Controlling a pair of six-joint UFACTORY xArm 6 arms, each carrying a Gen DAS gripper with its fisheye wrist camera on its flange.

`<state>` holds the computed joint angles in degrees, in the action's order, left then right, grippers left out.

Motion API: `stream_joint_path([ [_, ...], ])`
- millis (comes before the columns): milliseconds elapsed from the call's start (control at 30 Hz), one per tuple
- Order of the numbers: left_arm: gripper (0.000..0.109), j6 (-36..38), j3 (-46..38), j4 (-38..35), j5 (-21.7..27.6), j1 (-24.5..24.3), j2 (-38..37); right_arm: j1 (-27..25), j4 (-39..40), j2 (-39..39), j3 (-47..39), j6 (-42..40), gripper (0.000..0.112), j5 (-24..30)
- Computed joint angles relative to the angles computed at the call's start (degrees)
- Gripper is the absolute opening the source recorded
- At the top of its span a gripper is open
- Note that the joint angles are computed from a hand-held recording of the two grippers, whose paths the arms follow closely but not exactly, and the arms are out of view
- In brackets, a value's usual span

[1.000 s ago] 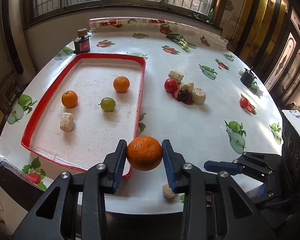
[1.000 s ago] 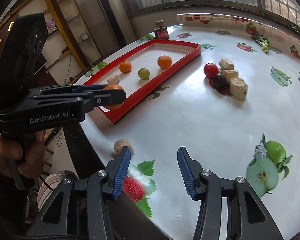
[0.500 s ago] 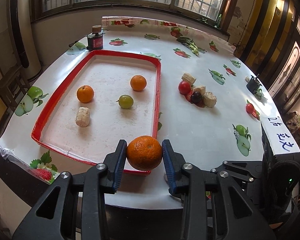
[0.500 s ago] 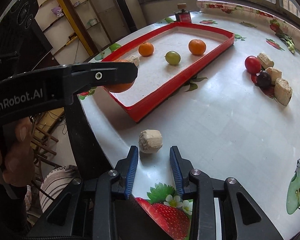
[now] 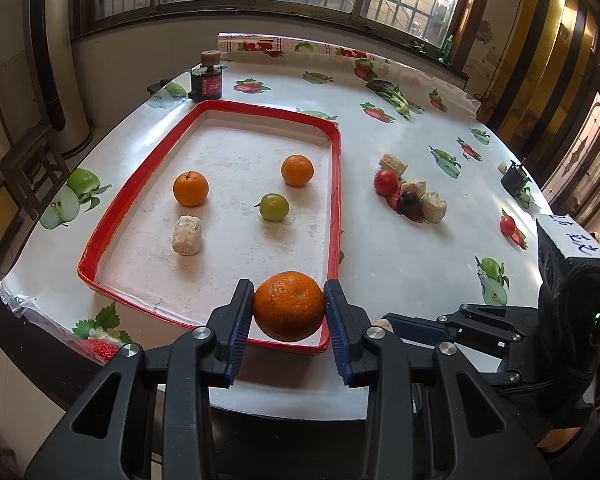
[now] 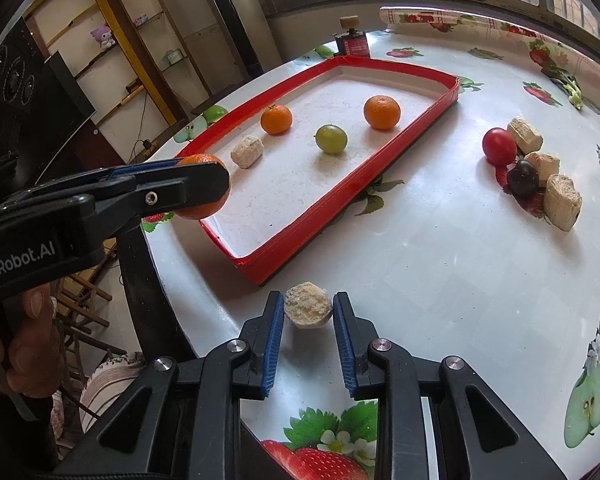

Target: Organize fruits

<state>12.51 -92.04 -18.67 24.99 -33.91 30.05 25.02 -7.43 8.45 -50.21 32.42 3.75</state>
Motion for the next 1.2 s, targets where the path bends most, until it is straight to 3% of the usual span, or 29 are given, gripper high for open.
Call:
stream_joint_path([
  [267, 0.034, -0.4, -1.8, 0.5, 0.7, 0.4, 1.4, -2.5, -4.9, -1.4, -0.6, 4.1, 0.026, 0.1],
  [1200, 0.034, -4.6, -15.1, 4.6, 6.6, 2.8, 9.9, -4.3, 7.8, 4.4, -11.1, -11.0, 0.026, 2.7],
])
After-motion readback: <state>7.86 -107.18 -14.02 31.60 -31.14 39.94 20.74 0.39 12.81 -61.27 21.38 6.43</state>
